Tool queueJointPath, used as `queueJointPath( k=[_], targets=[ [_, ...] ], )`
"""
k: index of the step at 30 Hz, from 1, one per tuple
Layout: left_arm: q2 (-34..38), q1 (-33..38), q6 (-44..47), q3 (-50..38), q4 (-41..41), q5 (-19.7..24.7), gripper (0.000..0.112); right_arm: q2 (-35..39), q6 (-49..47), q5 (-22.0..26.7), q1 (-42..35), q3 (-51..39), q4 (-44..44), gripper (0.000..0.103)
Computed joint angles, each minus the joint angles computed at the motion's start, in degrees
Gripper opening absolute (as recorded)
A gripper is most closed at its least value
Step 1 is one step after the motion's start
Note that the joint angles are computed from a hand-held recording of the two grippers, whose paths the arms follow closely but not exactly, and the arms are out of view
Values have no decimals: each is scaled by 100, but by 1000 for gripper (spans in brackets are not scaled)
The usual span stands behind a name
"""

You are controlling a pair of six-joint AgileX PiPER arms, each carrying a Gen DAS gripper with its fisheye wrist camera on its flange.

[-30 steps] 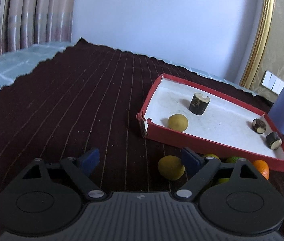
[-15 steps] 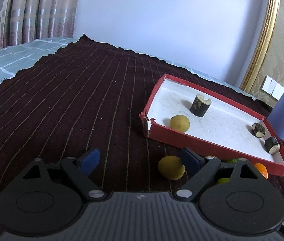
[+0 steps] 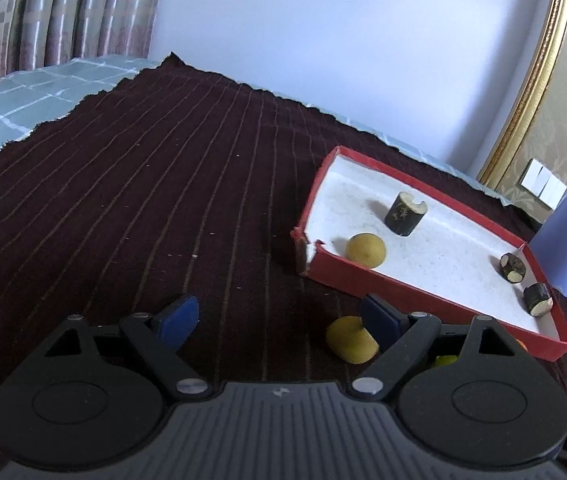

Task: Organize fruits
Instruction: 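Close the right tool on an orange while the left tool grasps a yellow fruit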

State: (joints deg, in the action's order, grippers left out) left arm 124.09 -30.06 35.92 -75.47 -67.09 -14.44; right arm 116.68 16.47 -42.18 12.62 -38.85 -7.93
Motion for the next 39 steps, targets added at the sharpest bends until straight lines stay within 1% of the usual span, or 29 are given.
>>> queueJointPath(
  k=[1,3,5,7,8,9,10,13,16,17,18,20,21,22,23,24,25,26,27,32,39],
  targets=[
    [-44,46,92,21,-14,90,89,-55,-190,-27,21,73,133,29],
    [-148,114,-53,127,535,217,89,-160,-657,-59,66,203,519,29],
    [-260,89,51,273,1024,207,89,-196,-814,-144,-10,304,612,29],
    [-343,-47,220,429,1373,11,89,-147,-594,-302,-196,364,343,29],
    [-369,-156,298,519,1578,-157,89,-104,-389,-350,-304,364,119,29],
    [-372,-276,523,575,1588,-341,89,-69,-274,-376,-362,358,-7,29],
    [-346,-411,887,579,1436,-523,89,-28,-245,-428,-381,359,-48,29],
    [-183,-641,1865,360,835,-738,89,-14,-411,-485,-301,382,123,29],
    [3,-608,2327,27,436,-523,89,-7,-344,-545,-336,416,54,29],
    [65,-573,2551,-94,205,-420,89,3,-318,-565,-360,423,7,29],
    [148,-551,2929,-250,-195,-361,89,10,-285,-574,-389,425,-51,29],
    [243,-497,3151,-386,-453,-300,78,41,-194,-625,-443,432,-158,29],
    [268,-468,3317,-437,-627,-244,65,49,-178,-635,-454,432,-183,29],
    [287,-418,3712,-510,-1021,-95,54,59,-166,-651,-464,431,-201,29],
    [307,-342,3981,-556,-1302,134,52,65,-146,-662,-475,429,-225,29],
    [301,-294,4020,-549,-1366,272,48,71,-123,-671,-485,427,-247,29],
    [301,-290,3830,-529,-1201,304,42,74,-113,-682,-489,430,-256,29],
    [278,-293,3468,-474,-807,336,38,78,-114,-692,-489,433,-253,29],
    [249,-288,3167,-423,-492,395,29,81,-118,-701,-491,436,-250,29],
    [218,-448,2836,-305,-142,144,29,42,-273,-711,-383,494,6,29],
    [-98,-548,1528,113,937,19,29,-102,-597,-820,-212,703,399,29]
  ],
)
